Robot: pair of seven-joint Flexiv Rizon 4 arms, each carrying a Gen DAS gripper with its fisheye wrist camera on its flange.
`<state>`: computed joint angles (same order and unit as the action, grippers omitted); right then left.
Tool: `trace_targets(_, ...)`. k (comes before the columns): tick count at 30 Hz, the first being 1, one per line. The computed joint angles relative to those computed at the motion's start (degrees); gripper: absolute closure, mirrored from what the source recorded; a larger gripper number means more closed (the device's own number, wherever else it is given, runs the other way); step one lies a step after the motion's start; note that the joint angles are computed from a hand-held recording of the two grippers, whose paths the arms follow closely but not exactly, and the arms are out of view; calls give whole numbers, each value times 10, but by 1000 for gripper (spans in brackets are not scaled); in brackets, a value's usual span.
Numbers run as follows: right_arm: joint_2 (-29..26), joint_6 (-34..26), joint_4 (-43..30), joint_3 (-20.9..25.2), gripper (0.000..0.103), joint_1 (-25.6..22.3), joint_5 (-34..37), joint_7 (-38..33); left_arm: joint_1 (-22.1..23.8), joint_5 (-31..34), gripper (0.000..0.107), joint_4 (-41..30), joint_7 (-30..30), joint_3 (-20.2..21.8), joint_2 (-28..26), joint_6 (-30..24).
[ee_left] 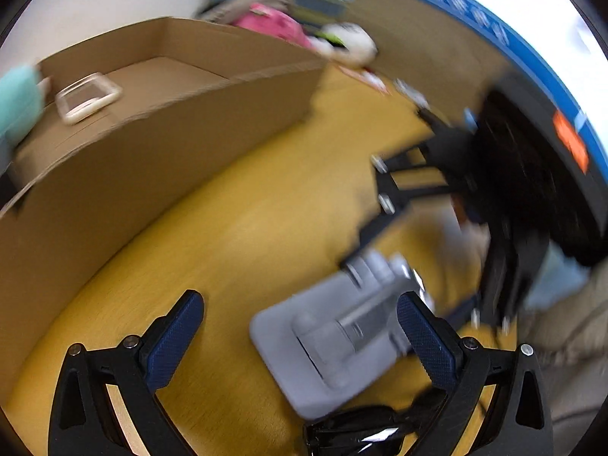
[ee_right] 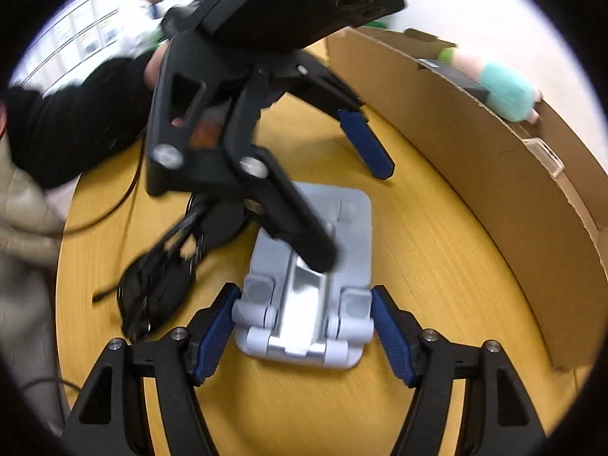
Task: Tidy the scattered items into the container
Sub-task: 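Close the left gripper on the phone stand while the right gripper holds it, then carry the phone stand with both grippers and drop it into the box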
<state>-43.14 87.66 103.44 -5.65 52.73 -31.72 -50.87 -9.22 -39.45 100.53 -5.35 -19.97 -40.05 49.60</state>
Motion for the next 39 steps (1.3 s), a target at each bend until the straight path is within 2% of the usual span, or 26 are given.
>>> trace_targets(4,5,-26,-3,37,24,-36,0,-33,-43,110,4,-19,2,42,8,-7)
trace_targets(6,3,-21,-3,46,24,-49,5,-38,-54,151,4,-27,8,50,11,-21)
trace_targets(9,-1,3,3,39,24,-52,5,-48,-64,190,4,-37,14,58,13,-32)
trace_targets(11,-1,17,8,38,30,-55,6,-62,-70,211,5,-41,18,62,15,-36)
trace_targets(12,1,28,15,28,36,-48,7,-64,-71,217,7,-42,19,63,16,-36)
trace_targets(13,3,34,20,21,36,-43,11,-66,-71,221,11,-44,21,64,17,-38)
trace_targets(17,1,48,23,32,36,-55,24,-96,-65,222,23,-58,27,61,16,-60)
trace_targets(18,0,46,19,39,36,-61,26,-106,-65,221,29,-60,27,61,16,-60)
trace_targets(20,-2,41,15,48,36,-68,31,-121,-63,219,30,-68,27,61,15,-74)
trace_targets(25,3,28,14,52,37,-67,38,-142,-62,213,31,-55,42,56,25,-52)
trace_targets(29,17,27,21,13,36,-41,36,-135,-48,177,31,-17,77,31,54,16)
trace_targets(34,59,23,37,-40,36,-4,11,-133,-23,111,31,31,139,3,109,63)
trace_targets(37,89,-4,40,-50,37,2,-23,-136,-12,86,31,8,169,5,111,65)
trace_targets(39,97,-32,20,-33,37,-18,-41,-150,-16,79,31,-10,168,12,113,66)
